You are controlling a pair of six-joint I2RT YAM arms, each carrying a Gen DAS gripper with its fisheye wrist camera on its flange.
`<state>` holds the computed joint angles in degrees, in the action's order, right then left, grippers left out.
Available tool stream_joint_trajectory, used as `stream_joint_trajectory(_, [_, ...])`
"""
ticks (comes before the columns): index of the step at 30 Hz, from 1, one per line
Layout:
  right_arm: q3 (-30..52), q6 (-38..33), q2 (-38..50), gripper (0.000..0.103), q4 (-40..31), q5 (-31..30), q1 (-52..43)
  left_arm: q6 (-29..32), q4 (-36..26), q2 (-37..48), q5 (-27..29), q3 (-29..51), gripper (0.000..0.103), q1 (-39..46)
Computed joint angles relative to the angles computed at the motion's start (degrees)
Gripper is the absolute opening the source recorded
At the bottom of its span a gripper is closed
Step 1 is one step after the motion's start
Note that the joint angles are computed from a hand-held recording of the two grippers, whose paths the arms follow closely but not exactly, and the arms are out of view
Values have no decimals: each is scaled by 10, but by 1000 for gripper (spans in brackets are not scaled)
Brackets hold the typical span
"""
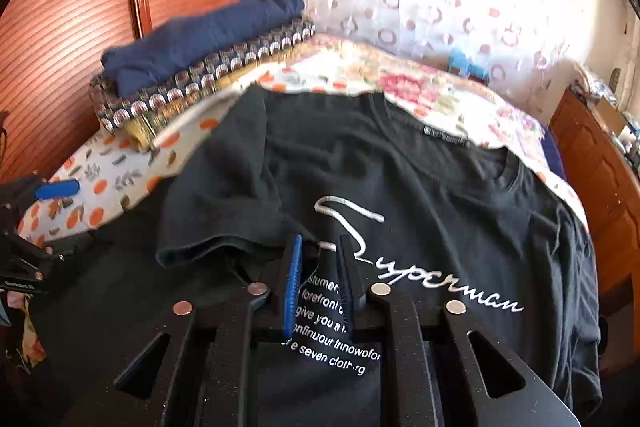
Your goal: Fold small clothes
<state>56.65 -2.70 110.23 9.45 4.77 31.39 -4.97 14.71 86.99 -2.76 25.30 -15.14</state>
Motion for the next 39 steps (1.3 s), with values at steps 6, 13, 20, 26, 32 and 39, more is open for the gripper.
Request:
stream_joint_trajectory(6, [-59,-12,-58,47,56,-25,41,0,3,1,0,-2,86,1])
stream_joint_trajectory(13, [-14,-67,-7,49,-12,-66,60,0,4,1,1,-3,86,1])
stream_joint_trajectory(20, [52,-77,26,7,-73,-117,4,0,5,1,1,-3,86,2])
stream_joint_trajectory(26, [54,-38,-22,3,-47,-74,-50,1,6,0,1,-4,86,2])
stream_joint_trajectory(32, [12,-23,-38,3,-21,-94,-73,1,7,0,1,-5,86,2])
stream_joint_trajectory(39, [17,-67,3,43,-49,-157,-8,2,1,-1,-2,-3,86,1])
